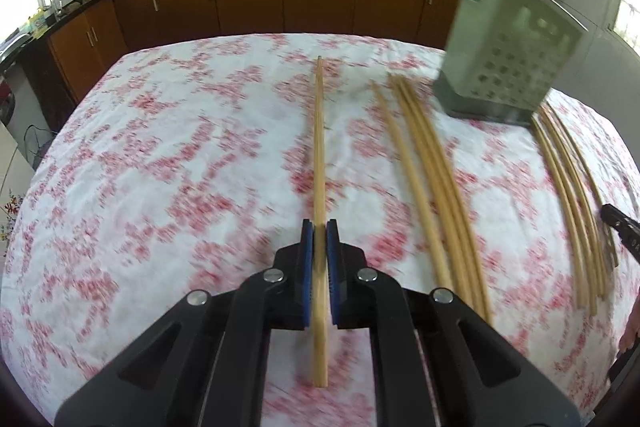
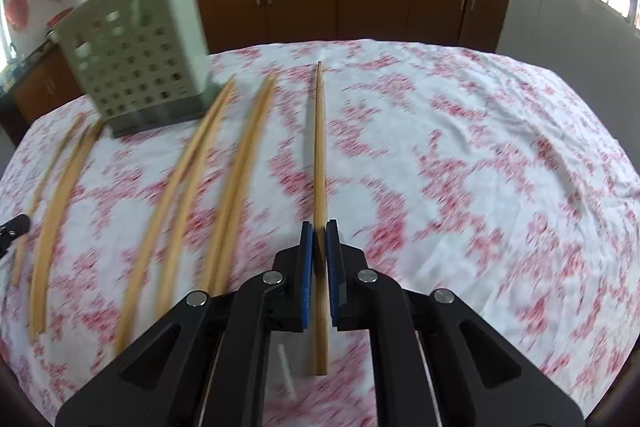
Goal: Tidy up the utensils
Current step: 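Lift the left tool's chopstick upright into the green holder while the right tool inserts its own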
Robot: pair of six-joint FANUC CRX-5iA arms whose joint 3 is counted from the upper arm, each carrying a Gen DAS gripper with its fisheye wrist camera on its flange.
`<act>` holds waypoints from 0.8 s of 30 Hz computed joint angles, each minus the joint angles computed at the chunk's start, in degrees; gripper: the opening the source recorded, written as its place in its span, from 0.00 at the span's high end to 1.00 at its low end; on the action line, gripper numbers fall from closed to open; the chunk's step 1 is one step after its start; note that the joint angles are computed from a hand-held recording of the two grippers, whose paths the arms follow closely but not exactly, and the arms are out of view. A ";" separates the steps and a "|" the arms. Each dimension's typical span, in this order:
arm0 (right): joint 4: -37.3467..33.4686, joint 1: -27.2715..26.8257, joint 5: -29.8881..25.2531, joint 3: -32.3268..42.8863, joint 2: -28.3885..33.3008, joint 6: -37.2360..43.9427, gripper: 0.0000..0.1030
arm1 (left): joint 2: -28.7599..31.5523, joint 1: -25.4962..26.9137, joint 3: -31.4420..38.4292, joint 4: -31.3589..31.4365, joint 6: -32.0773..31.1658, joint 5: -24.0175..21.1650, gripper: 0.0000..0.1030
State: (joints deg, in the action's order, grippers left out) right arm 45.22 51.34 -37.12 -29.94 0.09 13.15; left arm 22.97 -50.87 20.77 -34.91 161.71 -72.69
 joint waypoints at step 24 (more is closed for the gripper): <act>13.11 -1.58 2.67 -5.86 -7.81 -10.41 0.93 | -3.63 -3.51 0.54 -6.76 1.55 -2.22 0.92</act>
State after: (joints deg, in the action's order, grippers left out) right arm 58.33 49.77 -34.44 -35.79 -7.73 2.74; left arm 19.34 -54.38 21.31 -41.68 163.26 -74.91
